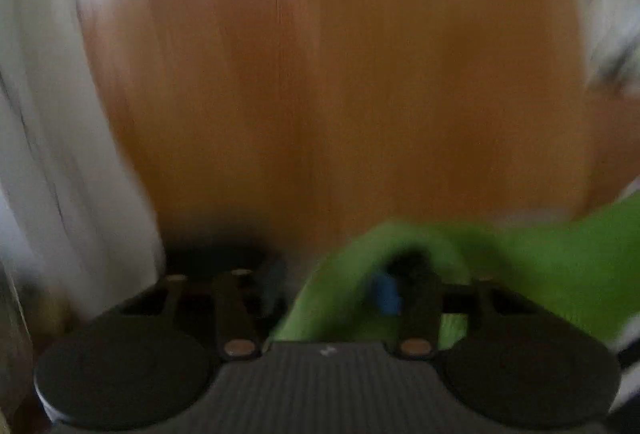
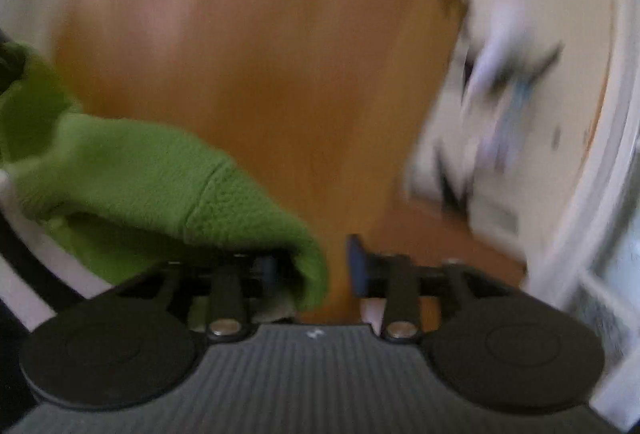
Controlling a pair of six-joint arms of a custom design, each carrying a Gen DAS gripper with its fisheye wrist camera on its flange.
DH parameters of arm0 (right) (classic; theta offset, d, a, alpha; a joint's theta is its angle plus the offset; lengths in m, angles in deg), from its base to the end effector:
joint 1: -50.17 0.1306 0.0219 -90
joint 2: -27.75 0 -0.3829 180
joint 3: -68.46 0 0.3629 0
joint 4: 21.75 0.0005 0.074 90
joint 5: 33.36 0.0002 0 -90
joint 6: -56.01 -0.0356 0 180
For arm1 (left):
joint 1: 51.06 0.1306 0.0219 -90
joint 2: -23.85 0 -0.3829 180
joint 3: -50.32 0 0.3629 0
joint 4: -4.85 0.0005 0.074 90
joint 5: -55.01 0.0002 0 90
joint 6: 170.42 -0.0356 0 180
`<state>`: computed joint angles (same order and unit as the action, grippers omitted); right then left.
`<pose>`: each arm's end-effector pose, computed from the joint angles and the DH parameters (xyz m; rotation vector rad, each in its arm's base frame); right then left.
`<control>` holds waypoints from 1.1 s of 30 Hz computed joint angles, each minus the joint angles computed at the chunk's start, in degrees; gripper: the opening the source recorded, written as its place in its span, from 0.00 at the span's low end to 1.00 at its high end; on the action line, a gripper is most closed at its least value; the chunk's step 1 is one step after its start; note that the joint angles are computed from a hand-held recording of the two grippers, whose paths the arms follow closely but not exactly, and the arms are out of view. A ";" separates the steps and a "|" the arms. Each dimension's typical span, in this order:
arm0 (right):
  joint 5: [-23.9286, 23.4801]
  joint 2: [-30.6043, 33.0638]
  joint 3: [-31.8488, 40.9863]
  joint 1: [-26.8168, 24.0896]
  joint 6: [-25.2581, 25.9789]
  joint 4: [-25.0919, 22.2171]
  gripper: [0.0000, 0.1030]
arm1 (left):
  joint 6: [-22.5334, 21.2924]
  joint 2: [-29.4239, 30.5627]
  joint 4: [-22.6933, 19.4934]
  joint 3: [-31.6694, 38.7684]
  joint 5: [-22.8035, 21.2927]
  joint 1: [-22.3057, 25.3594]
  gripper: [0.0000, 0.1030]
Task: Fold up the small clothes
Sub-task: 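Lower the sweater flat onto the bed and open both grippers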
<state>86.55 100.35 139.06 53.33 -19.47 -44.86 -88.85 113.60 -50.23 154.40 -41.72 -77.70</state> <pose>0.3654 0.0019 0.4386 0.0279 2.0049 -0.6498 0.4079 -0.2005 0.5318 0.6271 2.1882 -0.0329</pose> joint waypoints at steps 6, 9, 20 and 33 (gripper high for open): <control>-22.56 -5.86 -6.58 -1.12 -2.67 -3.37 0.35 | 1.99 -1.05 0.67 -9.08 14.51 7.78 0.17; -32.98 -3.92 -4.20 -1.18 -5.88 -7.97 0.34 | -1.53 -2.87 0.59 -9.92 19.84 9.68 0.17; -39.24 18.21 11.93 -3.01 -13.59 -12.26 0.21 | -6.50 8.69 -5.45 -2.77 17.23 0.61 0.17; -30.26 14.31 4.57 -7.29 -24.60 7.12 0.37 | 12.66 10.54 15.84 -5.26 10.80 -0.37 0.39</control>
